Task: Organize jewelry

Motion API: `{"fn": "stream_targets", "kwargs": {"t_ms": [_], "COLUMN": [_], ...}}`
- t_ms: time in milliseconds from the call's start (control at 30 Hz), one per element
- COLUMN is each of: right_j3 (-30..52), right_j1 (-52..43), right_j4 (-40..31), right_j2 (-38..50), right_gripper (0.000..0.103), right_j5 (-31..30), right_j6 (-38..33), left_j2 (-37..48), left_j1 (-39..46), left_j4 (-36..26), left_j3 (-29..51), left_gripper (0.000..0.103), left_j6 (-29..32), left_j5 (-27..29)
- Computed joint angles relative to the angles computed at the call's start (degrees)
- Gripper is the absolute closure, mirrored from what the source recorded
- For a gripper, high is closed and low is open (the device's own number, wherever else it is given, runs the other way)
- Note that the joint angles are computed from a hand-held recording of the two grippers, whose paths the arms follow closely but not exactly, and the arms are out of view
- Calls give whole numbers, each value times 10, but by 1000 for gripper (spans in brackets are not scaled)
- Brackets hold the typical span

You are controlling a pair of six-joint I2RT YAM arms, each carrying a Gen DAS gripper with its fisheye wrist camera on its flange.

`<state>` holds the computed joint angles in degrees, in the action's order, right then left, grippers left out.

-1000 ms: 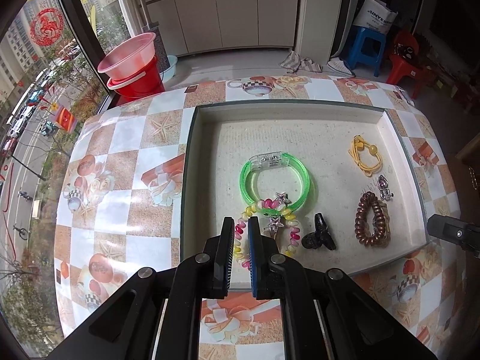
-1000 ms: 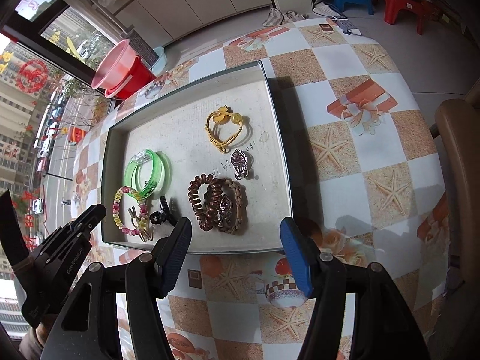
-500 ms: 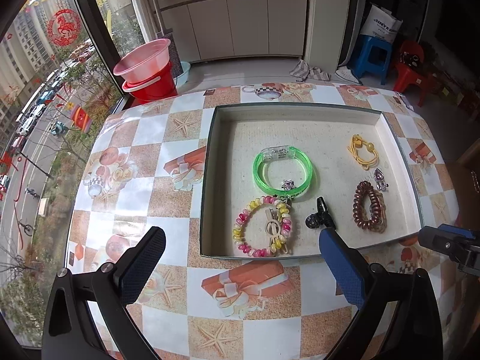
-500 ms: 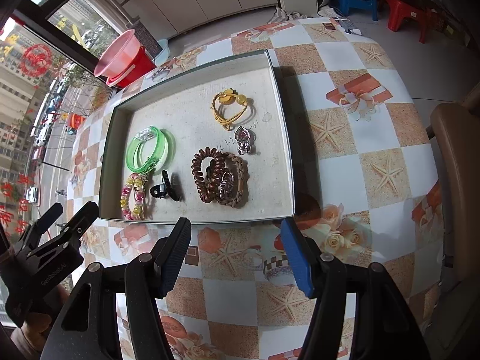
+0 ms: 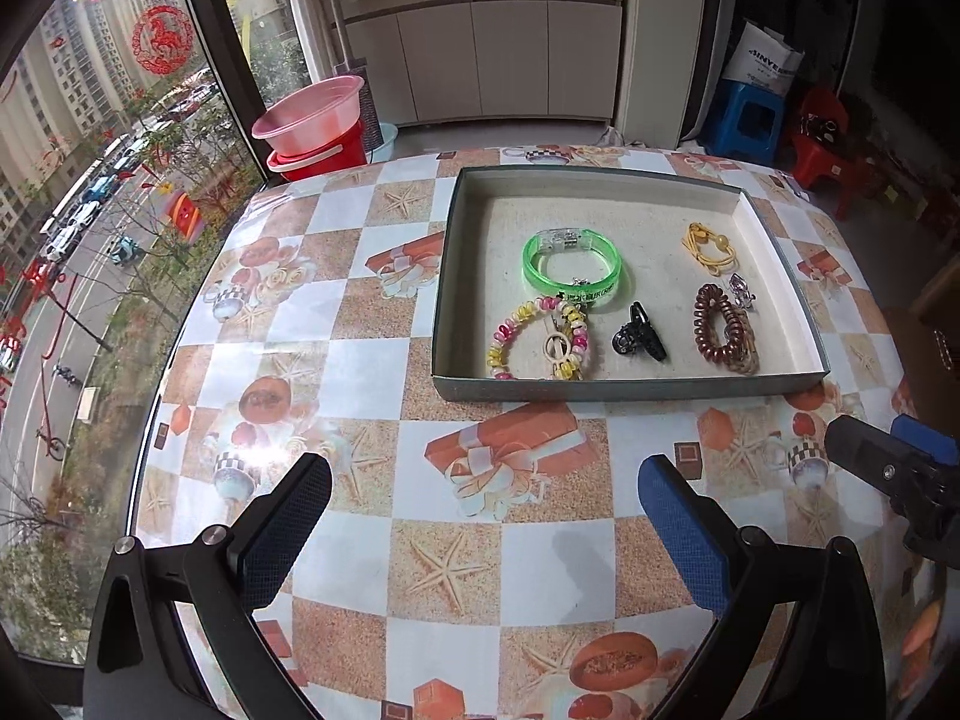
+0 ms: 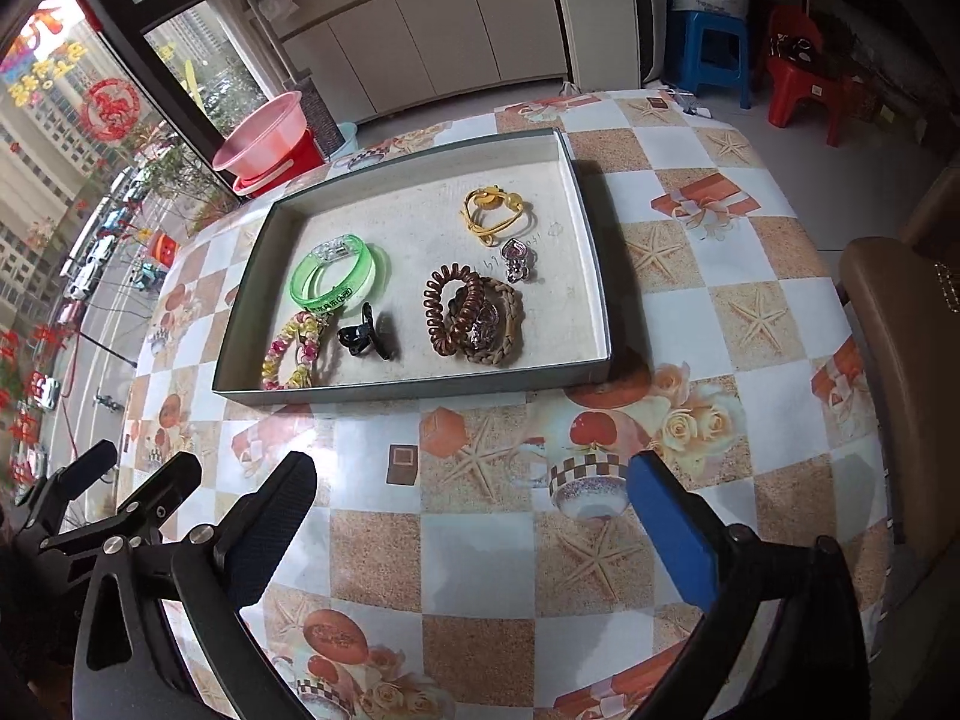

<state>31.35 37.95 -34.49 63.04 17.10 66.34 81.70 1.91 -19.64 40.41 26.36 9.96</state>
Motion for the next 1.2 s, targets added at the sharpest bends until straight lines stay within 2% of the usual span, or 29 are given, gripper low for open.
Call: {"fn": "stream_targets", "kwargs": {"t_ms": [267,400,767,1200], "right_j3": [40,61,99,117], "right_j1": [156,207,293,317], "right_j4": [-90,-130,-213,-247], "right_j2": [32,58,109,125], "right_gripper": [0,0,0,0], "right_j5": [112,154,205,220], "right_j6": [150,200,303,339], "left_j2": [-86,-107,-131,-132], "left_j1": [77,109,154,172], "left_j4": [9,14,2,-10], "left_j3": [-68,-84,-107,-112], "left_gripper": [0,0,0,0], "left_j6": [48,69,111,126], "left_j5": [51,76,120,136]}}
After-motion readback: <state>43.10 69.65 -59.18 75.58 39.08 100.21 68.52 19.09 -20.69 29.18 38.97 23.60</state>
